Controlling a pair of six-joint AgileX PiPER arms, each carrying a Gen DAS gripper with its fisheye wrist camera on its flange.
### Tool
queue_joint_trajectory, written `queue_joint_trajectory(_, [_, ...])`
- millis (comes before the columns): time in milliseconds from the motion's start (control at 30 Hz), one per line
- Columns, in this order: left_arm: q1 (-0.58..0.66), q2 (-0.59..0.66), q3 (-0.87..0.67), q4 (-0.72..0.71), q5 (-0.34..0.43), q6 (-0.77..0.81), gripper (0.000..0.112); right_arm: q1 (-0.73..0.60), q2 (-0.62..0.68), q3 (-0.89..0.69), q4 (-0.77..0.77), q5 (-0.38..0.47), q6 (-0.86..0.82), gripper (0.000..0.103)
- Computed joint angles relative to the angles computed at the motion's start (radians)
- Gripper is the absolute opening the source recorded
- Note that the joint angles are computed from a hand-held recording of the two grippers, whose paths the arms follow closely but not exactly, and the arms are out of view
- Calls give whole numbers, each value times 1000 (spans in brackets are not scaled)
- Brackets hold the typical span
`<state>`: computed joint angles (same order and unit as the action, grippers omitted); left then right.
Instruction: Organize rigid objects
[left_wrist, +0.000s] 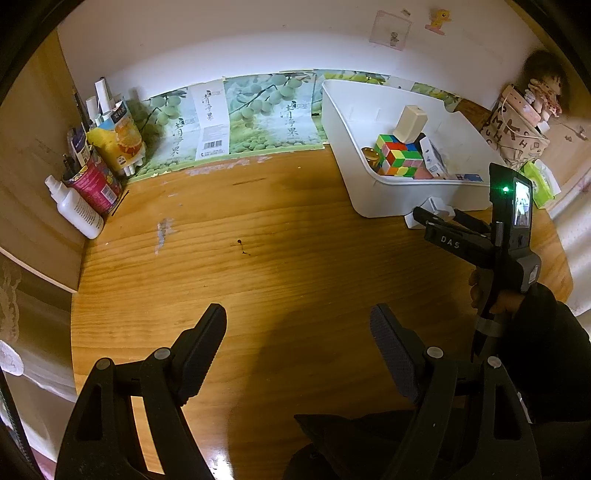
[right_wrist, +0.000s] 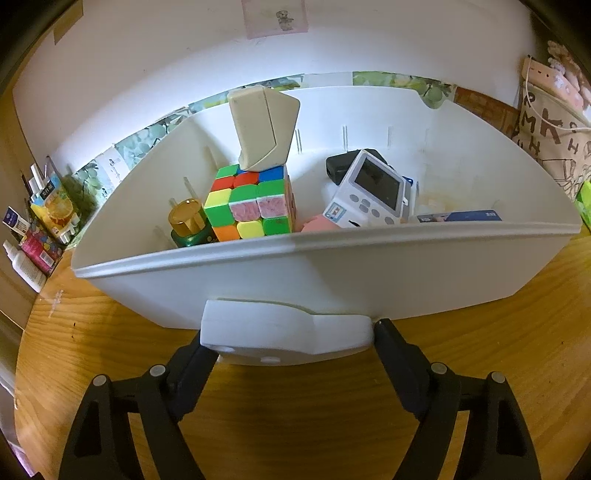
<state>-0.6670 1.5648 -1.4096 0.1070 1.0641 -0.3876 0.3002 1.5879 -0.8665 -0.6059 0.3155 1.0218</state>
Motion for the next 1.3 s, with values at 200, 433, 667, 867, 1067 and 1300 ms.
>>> queue_joint_trajectory(200, [-1, 9, -13, -18, -6, 18, 83, -2, -32, 15, -2, 13, 3, 84])
queue_joint_trajectory(433, [-13, 48, -60, -73, -10, 55, 83, 6, -118, 34, 21, 62, -35, 84])
queue_joint_trajectory(667, [-48, 119, -141, -133, -1, 82, 83, 22, -243, 28, 21, 164, -126, 60])
queue_joint_trajectory(867, [-68, 160, -189, -184, 4, 94, 83, -31, -291, -28, 136, 215, -304, 60])
queue_joint_trajectory(1067, [-63, 194, -219, -203, 7, 72, 83, -123, -278, -61, 357, 260, -503, 69])
queue_joint_trajectory(1300, [-50, 204, -228, -200, 18, 51, 83, -164, -243, -46, 478, 257, -609, 80])
